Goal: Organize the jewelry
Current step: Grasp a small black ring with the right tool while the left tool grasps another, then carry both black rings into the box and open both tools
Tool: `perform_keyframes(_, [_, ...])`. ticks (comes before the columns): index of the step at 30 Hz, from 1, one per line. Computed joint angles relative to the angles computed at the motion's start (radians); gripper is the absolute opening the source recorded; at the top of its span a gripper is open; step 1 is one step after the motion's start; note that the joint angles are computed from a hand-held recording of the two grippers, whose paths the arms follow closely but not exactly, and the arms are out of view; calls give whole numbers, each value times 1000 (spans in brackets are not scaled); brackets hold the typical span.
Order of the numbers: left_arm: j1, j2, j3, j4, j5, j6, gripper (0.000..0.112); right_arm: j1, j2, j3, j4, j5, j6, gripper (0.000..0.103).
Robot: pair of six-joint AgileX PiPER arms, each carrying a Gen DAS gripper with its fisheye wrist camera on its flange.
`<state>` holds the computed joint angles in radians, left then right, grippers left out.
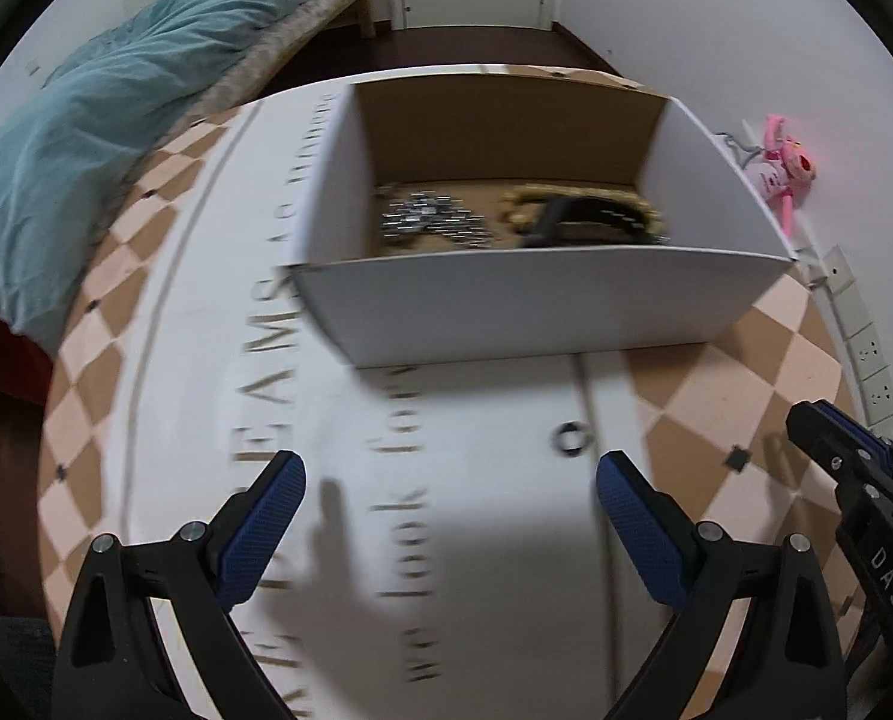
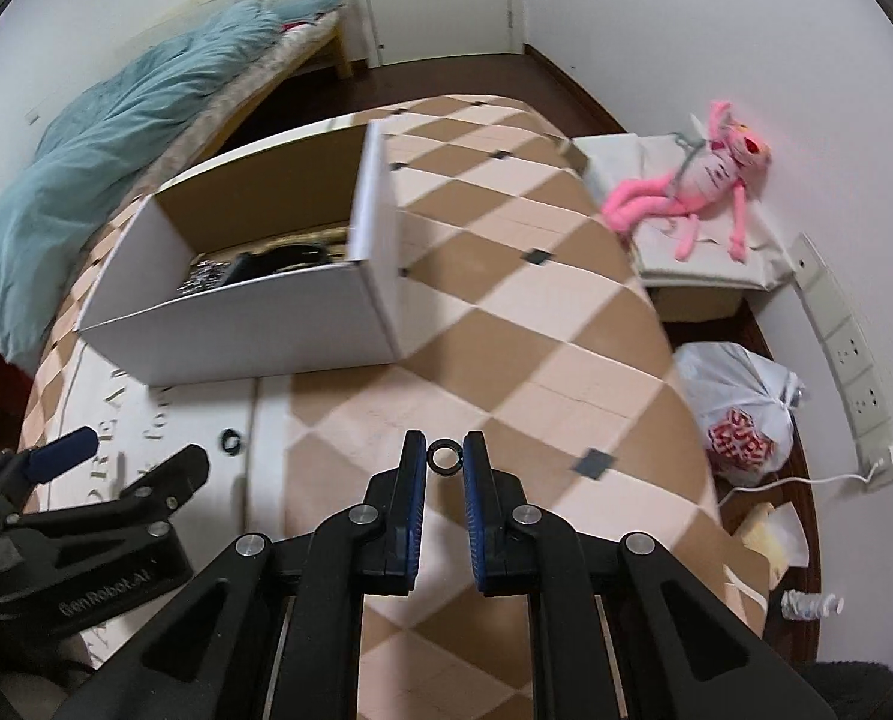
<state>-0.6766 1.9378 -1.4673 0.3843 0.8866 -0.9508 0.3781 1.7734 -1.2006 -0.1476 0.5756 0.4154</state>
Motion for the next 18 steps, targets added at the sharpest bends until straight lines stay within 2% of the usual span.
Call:
perform_keyframes(3, [-17, 21, -22, 13, -16, -4, 98, -20, 2, 1, 15, -1, -12, 13])
perform_keyframes(5, [-26, 41, -44, 28, -6, 2, 86, -30, 1, 7, 20, -6, -17, 13])
perform_keyframes(7, [-27, 56, -58, 22, -4, 19, 61, -42, 9, 2, 36, -12, -31, 13])
perform_keyframes(9, [-24, 62, -61, 14, -14, 33, 48, -42, 5, 8, 36, -15, -24, 13])
perform_keyframes(10, [-24, 60, -57, 20, -22, 31, 35, -44, 4, 9, 41, -16, -27, 13])
perform_keyframes(12, [-25, 60, -60, 19, -31, 40, 23, -47, 1, 13, 44, -18, -29, 13])
perform_keyframes(14, [-25, 65, -68, 18, -33, 48, 18, -50, 1, 13, 49, -17, -36, 13])
perform_keyframes(15, [-26, 68, -73, 18, -35, 51, 11, -52, 1, 13, 52, -18, -39, 13])
perform_keyframes(18, [-29, 70, -79, 21, -40, 48, 10, -54, -6, 12, 53, -14, -39, 13])
